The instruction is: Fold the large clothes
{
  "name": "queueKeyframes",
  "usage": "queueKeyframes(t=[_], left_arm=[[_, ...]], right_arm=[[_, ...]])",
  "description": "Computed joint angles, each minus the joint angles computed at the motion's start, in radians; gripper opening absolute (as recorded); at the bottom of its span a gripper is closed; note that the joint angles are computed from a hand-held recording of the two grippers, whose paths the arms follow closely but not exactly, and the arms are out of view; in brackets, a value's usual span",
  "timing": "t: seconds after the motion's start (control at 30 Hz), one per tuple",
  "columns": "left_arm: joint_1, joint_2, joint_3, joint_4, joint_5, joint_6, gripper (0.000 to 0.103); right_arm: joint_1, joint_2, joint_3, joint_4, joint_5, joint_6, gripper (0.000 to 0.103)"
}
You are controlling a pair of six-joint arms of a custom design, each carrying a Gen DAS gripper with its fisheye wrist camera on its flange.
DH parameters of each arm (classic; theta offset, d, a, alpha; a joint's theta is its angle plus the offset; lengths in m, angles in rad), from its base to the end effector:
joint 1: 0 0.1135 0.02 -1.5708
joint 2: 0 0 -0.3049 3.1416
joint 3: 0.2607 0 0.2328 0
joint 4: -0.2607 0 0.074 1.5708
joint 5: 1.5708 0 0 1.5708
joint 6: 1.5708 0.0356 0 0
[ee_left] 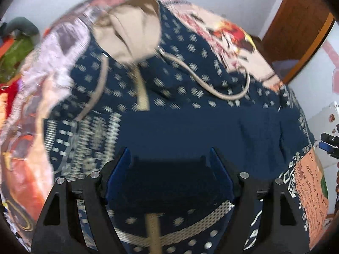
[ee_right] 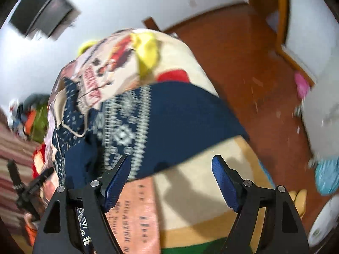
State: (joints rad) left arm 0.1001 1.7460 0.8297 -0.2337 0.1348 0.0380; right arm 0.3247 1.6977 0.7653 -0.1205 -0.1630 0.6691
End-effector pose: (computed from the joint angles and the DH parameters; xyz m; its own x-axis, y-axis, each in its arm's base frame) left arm 0.3013 0.0254 0.1721 -0.9092 -0.0535 -0.4129 -0.0099 0.9942 -0.1071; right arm 0.2776 0.0995 0.1763 -0.8884 0.3468 -0.3009 0.2041 0.8854 0.4177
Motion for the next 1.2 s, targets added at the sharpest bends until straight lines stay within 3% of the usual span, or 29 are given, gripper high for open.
queueKeyframes(t=[0.23,0.4,0.47,0.57,0.7,0.8,0.97,1.2], left_arm=[[-0.035,0.135,0.052,-0.001,0.041,-0.054,0.076],[-0.064,0.148,0.054,0.039,0.018,-0.045,0.076],[-0.069,0.150,0.050,0.056,0.015,-0.049,0.076],[-0.074,0.153,0.044,0.077,0.008,-0.052,0.076],[-0.082,0.163,0.053,0.083,0.000,-0.054,0.076],[-0.086,0.175,0.069,0.074,0.000,-0.060,0.076],[-0.082,0.136,0.053,0.050,-0.017,-0.046,0.076],[-0.054,-0.028,-0.019,0.062,-0.049,0.002,0.076]], right_arm=[[-0.097,0.134,-0.059,0.201,-0.141,0.050,0.078],[-0.117,0.208,-0.029,0.269,-0.141,0.062,0.074],[-0.121,0.227,-0.019,0.284,-0.134,0.072,0.069],[-0.132,0.237,-0.015,0.303,-0.118,0.073,0.054],[-0.149,0.246,-0.012,0.327,-0.108,0.075,0.025],[-0.142,0.231,-0.014,0.334,-0.086,0.069,0.014],[-0.087,0.131,-0.003,0.306,-0.010,0.042,0.010],[0.033,-0.036,0.079,0.226,0.091,0.005,0.009]])
